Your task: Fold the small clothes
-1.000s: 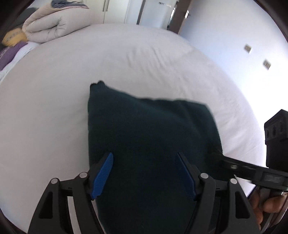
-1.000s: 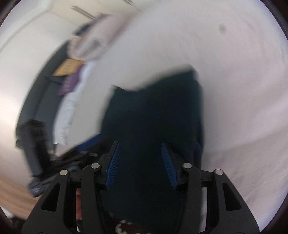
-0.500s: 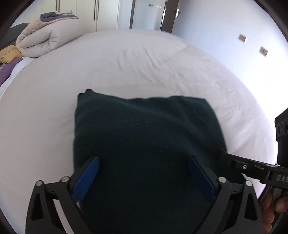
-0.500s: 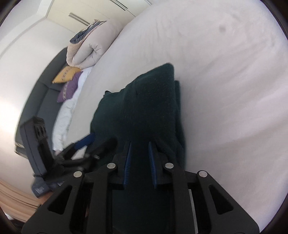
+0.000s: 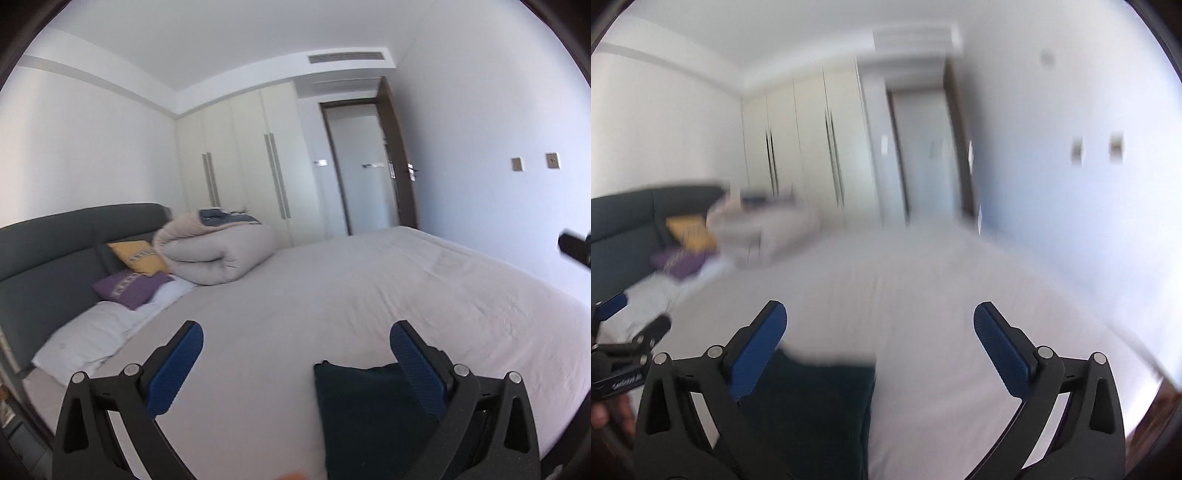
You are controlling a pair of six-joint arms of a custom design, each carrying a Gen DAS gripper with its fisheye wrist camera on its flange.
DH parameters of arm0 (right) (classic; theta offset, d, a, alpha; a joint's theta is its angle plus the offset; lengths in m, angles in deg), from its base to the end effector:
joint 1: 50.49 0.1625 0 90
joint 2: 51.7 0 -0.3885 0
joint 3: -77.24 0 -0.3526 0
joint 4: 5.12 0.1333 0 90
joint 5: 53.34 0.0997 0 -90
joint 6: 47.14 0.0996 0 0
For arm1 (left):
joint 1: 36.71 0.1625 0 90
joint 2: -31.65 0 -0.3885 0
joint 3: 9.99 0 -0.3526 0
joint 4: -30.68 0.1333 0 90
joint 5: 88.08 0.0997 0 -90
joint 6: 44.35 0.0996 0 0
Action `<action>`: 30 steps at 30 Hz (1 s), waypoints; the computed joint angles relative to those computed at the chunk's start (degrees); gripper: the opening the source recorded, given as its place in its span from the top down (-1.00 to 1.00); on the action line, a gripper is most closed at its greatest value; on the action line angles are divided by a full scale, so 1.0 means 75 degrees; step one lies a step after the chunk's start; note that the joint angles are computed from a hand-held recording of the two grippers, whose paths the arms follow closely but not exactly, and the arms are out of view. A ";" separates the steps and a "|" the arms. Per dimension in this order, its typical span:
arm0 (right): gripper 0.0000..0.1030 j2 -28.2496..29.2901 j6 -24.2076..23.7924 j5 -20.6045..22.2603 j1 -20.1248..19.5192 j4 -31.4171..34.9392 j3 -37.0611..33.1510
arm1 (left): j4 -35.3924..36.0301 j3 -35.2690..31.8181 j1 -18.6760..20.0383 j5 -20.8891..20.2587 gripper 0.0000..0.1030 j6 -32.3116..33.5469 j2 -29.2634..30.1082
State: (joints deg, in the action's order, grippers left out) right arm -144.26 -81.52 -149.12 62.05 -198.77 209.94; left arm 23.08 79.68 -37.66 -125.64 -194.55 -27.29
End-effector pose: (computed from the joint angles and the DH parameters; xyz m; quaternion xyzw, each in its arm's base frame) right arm 0.2616 -0.3087 0.3683 0.3814 -0.7592 0.5184 0.0969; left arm -0.4120 -0.2055 0.2473 0.0762 0.6119 -0.5904 0.5207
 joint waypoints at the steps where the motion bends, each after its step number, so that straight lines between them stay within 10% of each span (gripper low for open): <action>1: -1.00 -0.0069 -0.0134 0.0009 0.0146 -0.0150 0.0010 | -0.0001 -0.0232 -0.0091 -0.0042 -1.00 0.0281 0.0002; 7: -1.00 -0.0793 -0.0715 -0.0212 0.0992 0.1319 -0.0274 | -0.1346 -0.0198 -0.0238 -0.0252 -1.00 0.1259 -0.0579; 9: -1.00 -0.0690 -0.0691 -0.1062 0.1391 0.1713 -0.0390 | -0.2506 0.0298 -0.0133 -0.0409 -1.00 0.1779 -0.1143; 11: -1.00 -0.0534 -0.0302 -0.1992 0.1631 0.2611 -0.0542 | -0.3587 0.0774 0.0113 -0.0834 -1.00 0.2258 -0.1600; 18: -1.00 -0.0403 0.1519 -0.2386 0.0993 0.4627 -0.0569 | -0.5368 0.1824 0.0531 -0.1245 -1.00 0.2760 -0.2118; 30: -1.00 0.0607 0.1775 -0.3268 0.0816 0.3904 -0.0403 | -0.6659 0.2469 0.0722 -0.1232 -1.00 0.3493 -0.2083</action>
